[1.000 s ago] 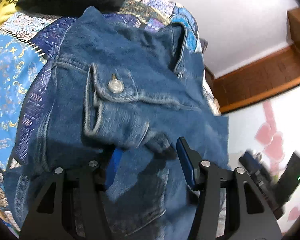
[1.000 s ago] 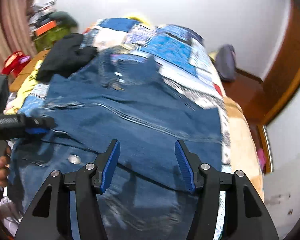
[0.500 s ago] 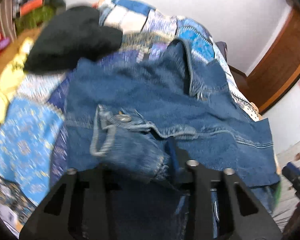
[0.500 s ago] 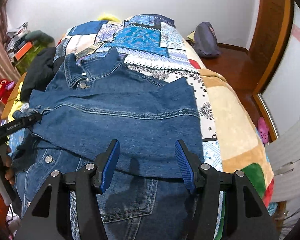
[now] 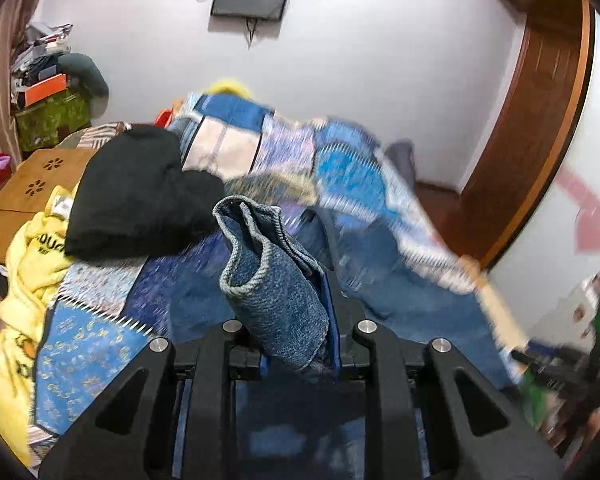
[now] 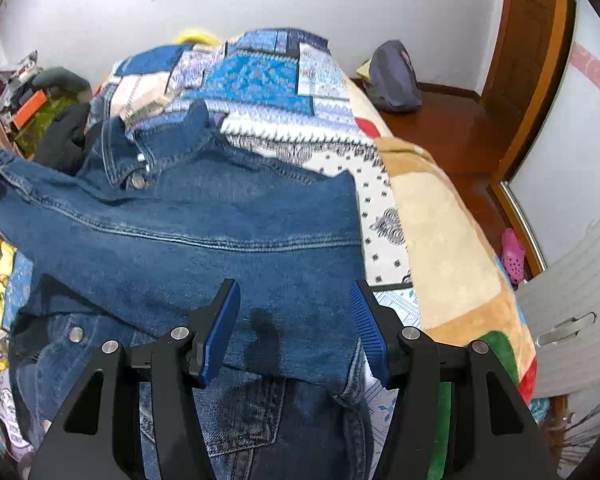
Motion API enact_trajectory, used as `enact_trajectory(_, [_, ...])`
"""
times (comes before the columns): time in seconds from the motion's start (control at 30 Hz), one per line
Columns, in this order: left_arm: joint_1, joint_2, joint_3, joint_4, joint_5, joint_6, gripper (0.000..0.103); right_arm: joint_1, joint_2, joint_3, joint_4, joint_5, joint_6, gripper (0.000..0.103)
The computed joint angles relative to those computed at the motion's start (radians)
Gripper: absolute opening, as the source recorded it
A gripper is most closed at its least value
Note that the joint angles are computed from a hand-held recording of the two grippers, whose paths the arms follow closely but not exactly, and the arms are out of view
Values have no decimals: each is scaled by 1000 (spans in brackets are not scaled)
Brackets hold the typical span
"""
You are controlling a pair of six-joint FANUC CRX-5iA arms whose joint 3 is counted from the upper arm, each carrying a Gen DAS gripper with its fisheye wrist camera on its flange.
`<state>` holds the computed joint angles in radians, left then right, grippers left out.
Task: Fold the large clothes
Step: 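Open the left tool and withdraw it from the jacket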
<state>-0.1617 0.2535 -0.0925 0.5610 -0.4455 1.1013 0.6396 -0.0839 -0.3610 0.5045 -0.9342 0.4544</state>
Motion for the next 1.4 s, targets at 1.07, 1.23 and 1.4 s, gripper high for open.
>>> enact_trajectory(1.07, [164, 37, 23, -85, -167, 61, 57, -63, 24, 8, 63, 58, 41, 53])
enact_trajectory(1.23, [154, 136, 123, -45, -223, 9, 57, -160, 61, 65, -78, 98, 144, 53])
enact_trajectory(1.4, [156, 270, 266, -80, -342, 66, 57, -290, 136, 183, -401, 107, 365, 53])
